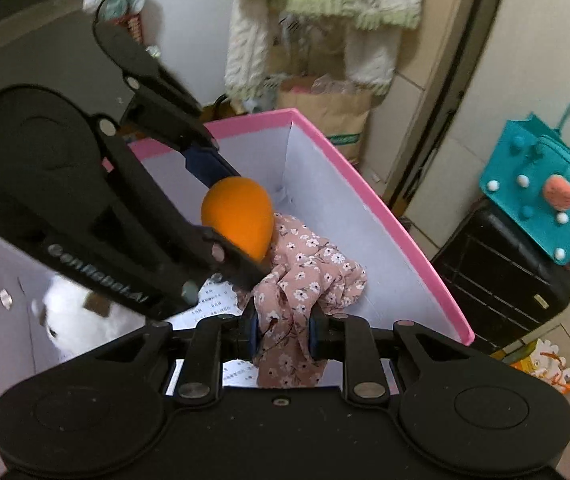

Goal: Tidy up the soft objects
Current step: 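Carry sponge and scrunchie into the pink box and open both grippers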

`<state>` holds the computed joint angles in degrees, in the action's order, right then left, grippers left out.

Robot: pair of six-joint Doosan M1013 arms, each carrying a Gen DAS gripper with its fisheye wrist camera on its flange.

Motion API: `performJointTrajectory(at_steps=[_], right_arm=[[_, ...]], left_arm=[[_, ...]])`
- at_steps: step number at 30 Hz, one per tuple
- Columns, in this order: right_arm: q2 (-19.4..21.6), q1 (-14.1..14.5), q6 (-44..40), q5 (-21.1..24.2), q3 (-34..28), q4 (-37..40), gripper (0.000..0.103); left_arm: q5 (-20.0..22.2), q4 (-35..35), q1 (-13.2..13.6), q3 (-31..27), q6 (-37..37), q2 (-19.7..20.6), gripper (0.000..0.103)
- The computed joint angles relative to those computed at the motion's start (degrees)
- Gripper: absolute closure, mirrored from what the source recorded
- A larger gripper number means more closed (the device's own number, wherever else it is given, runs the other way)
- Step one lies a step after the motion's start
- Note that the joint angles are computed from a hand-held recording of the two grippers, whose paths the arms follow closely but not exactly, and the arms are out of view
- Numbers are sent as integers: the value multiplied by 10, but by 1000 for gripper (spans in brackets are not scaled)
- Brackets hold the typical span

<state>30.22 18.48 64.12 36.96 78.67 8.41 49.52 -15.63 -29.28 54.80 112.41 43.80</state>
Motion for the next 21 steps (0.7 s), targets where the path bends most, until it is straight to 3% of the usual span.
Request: performJointTrajectory(at_steps=[2,4,10,13,16,19,21], right_arm=[[7,-3,-23,23,-12,10,77],[12,-4,-33,35,-20,10,76],[26,-1,-21,40,-34,-16,74],[26,1,-1,22,-30,-41,62],[23,2,20,-2,-21,-60,50],[20,1,62,21,-24,-55,50],[9,2,67,1,-10,-39,50]], left_arm=[[15,14,-2,-10,-4,5,57],[4,33,-5,-10,-13,6,56],[4,50,-5,-27,-46,20,53],[-16,63,-7,-18,-49,18,49],[-48,50,-7,3,-26,7,39],[-102,-3,-2,36,5,-11,39],[-126,-53,5,54,31,-22,39]])
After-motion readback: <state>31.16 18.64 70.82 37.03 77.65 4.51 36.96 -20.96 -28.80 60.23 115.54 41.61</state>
